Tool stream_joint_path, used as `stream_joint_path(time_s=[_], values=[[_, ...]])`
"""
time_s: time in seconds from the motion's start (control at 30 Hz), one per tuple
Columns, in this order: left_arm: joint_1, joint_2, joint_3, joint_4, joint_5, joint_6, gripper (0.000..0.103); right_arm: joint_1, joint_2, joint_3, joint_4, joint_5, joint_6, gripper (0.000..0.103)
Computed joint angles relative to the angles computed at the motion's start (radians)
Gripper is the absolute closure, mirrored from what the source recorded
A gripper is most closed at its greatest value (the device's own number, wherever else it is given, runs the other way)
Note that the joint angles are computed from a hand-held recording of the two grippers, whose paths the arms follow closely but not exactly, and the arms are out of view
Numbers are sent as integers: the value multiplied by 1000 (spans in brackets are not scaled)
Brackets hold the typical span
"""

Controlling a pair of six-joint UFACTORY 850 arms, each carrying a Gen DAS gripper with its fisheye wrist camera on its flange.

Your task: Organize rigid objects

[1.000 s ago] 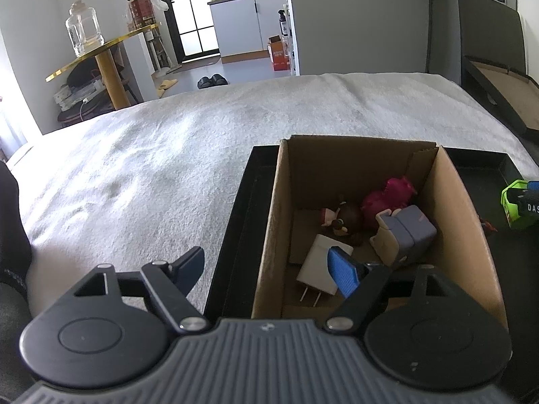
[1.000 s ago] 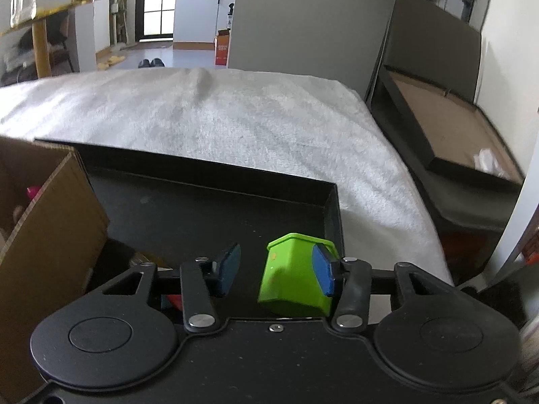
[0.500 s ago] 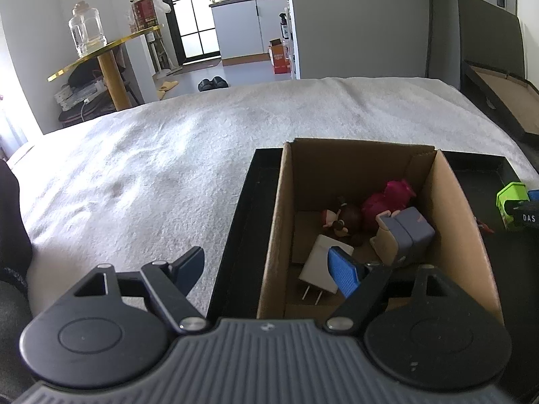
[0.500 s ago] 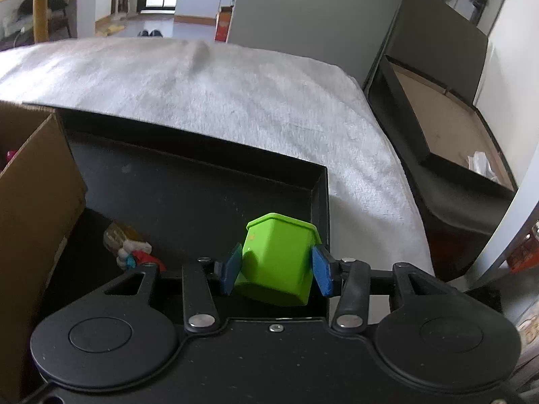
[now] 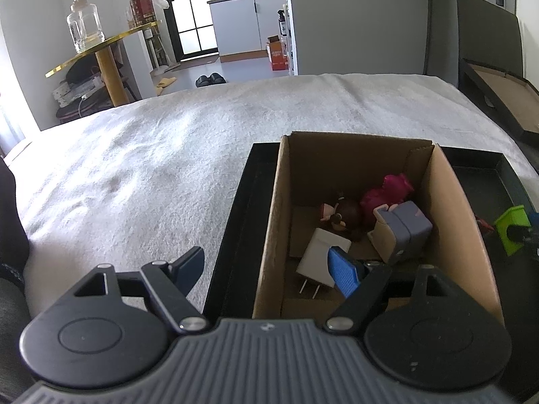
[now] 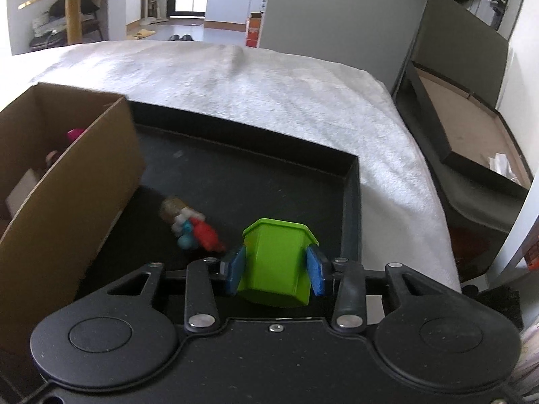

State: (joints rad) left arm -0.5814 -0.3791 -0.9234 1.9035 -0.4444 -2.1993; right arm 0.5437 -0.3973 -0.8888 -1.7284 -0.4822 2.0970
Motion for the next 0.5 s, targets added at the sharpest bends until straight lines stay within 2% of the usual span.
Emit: stream_joint_path(time_s=[0.07,0.27,0.33,0.5], values=[[0,0,0,-1,0,1,24,3,13,10,2,20,12,64],[-4,-3,-1,-4,3,5,24,-40,53,30,-11,148,114,64],[-6,-6,-4,-14,3,17,24,-58,57,37,-59,187,203,64],[-8,-15,-11,-28,1,35,24,-86,55,53,-282,219,502,59]])
